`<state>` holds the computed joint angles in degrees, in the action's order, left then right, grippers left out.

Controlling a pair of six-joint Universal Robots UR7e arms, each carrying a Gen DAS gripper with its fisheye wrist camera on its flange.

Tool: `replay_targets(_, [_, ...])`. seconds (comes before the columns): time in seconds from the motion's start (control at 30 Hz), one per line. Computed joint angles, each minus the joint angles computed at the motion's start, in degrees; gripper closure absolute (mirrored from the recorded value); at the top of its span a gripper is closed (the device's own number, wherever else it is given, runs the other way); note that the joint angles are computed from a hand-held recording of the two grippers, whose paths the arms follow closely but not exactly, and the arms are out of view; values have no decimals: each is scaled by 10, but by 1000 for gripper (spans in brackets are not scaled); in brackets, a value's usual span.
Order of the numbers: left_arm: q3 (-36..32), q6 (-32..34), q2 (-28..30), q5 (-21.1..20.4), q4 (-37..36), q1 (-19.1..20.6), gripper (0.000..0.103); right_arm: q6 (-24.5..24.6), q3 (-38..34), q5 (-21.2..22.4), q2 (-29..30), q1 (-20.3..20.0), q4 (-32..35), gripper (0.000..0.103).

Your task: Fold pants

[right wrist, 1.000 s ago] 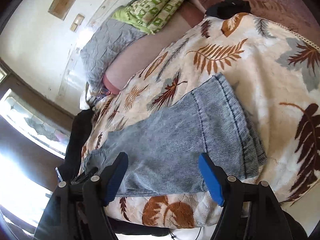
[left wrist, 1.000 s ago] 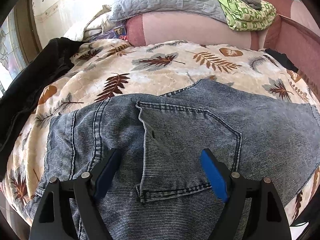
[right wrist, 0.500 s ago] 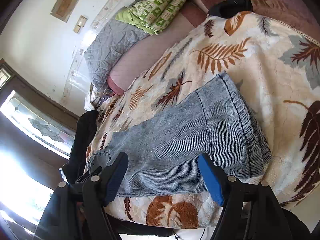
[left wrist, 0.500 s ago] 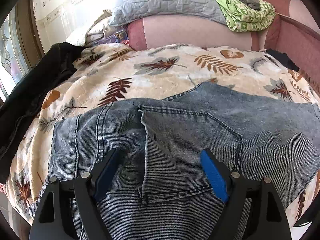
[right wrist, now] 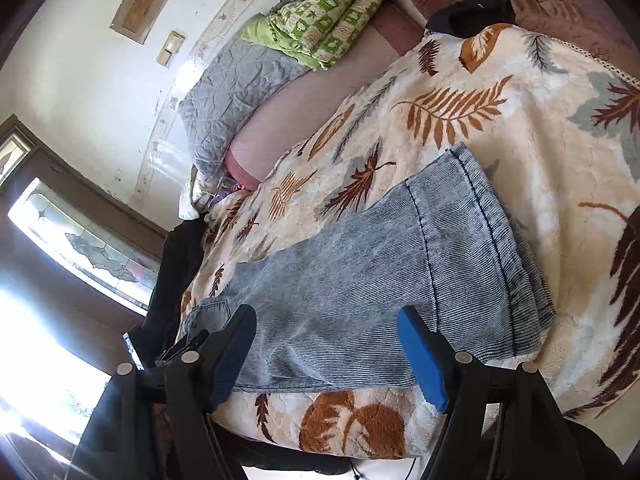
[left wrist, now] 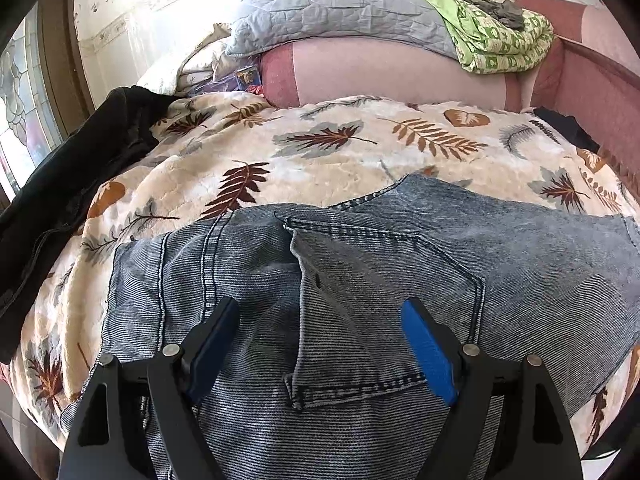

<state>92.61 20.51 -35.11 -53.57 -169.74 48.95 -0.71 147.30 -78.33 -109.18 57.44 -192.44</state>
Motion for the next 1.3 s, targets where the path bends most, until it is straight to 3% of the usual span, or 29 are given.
replay_targets(0.53, [1, -4, -4, -11, -9, 2, 20, 1, -3, -6, 5, 5, 0, 27])
replay_targets(1.03, [-1, -1, 0, -2, -17, 1, 20, -8, 4, 34, -8, -15, 6, 27])
replay_targets(1.3, [4, 0, -7, -16, -22, 2, 20, -9, 2, 16, -1, -5, 2, 27])
